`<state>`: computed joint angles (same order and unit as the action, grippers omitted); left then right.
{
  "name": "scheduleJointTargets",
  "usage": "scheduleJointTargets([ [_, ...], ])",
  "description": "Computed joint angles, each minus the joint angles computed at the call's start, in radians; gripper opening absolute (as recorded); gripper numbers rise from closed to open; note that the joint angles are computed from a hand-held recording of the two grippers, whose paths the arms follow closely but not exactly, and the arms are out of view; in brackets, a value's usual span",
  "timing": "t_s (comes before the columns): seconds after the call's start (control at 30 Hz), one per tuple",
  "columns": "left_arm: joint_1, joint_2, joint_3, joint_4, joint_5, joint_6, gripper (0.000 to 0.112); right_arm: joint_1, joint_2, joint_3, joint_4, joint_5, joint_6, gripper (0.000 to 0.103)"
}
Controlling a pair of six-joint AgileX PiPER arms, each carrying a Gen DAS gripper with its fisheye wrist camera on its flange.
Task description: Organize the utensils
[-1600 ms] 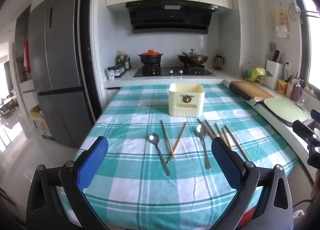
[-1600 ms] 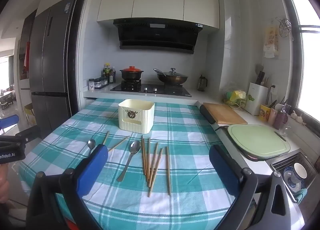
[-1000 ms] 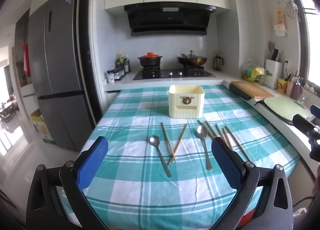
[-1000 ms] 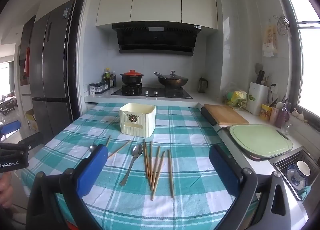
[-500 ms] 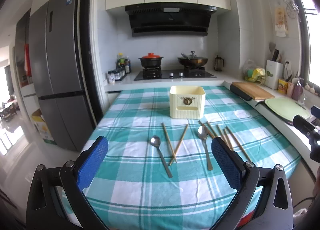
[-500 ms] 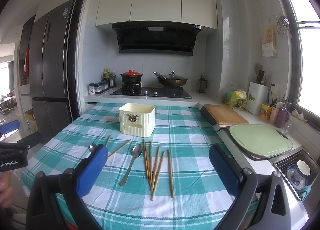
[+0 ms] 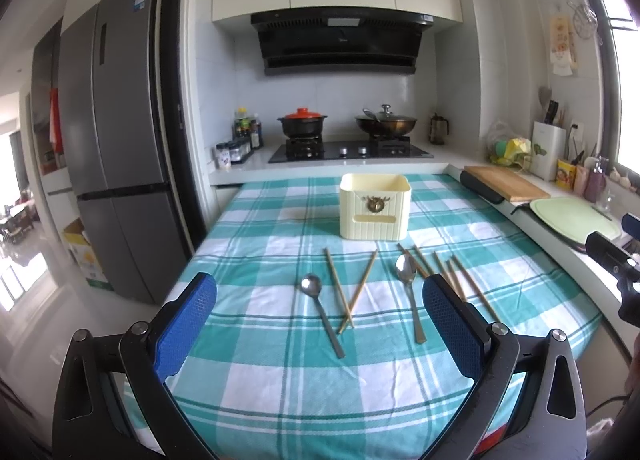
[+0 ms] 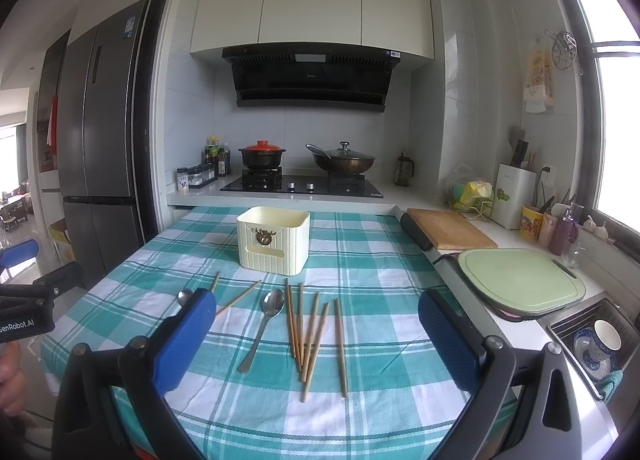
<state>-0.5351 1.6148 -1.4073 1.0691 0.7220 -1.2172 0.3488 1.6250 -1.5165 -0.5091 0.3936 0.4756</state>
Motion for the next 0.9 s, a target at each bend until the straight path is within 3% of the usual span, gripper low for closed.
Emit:
scheduleJointTargets([
  [0.9,0.0,0.007,-0.001,-0.002,-0.005,-0.004,0.103,-0.027,0.01,0.011,0.062,-0.013,-0.065,0.103],
])
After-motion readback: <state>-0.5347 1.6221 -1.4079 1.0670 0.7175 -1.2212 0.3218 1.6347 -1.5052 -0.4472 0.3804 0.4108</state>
